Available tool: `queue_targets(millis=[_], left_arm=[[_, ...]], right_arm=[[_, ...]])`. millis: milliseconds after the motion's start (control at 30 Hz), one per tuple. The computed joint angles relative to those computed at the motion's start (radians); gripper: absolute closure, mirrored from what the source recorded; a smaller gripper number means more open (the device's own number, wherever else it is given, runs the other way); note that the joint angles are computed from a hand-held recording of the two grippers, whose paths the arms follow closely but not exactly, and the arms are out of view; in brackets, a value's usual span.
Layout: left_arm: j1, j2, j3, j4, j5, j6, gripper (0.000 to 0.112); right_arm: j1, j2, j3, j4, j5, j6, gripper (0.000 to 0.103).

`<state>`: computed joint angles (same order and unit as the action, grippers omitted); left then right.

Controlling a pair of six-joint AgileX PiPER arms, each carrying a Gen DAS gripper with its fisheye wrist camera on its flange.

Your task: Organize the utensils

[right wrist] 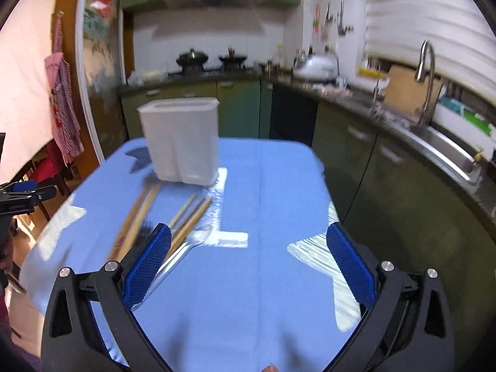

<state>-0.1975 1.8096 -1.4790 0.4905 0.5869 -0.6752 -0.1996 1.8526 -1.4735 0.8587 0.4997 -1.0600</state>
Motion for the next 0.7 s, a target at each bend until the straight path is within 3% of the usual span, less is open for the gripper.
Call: queue_targets(millis=[167, 333, 700], left_arm=[[-0.054, -0.209, 0.216, 0.121, 0.000, -0.158, 0.015], [-0.098, -0.321, 0.304, 0.221, 0.054, -0.261, 0.015], [-0.166, -0.403, 0.298, 0.279, 0.123, -0.291, 0.015]], right_arm=[[-0.027, -0.256, 0.278, 0.206, -0.048, -0.222, 0.004], [-0.052, -0.424, 0.402, 0.229, -0.090, -0.269, 0.004], [-0.131, -0.588, 0.464, 0.218, 0.009, -0.240, 0.004]])
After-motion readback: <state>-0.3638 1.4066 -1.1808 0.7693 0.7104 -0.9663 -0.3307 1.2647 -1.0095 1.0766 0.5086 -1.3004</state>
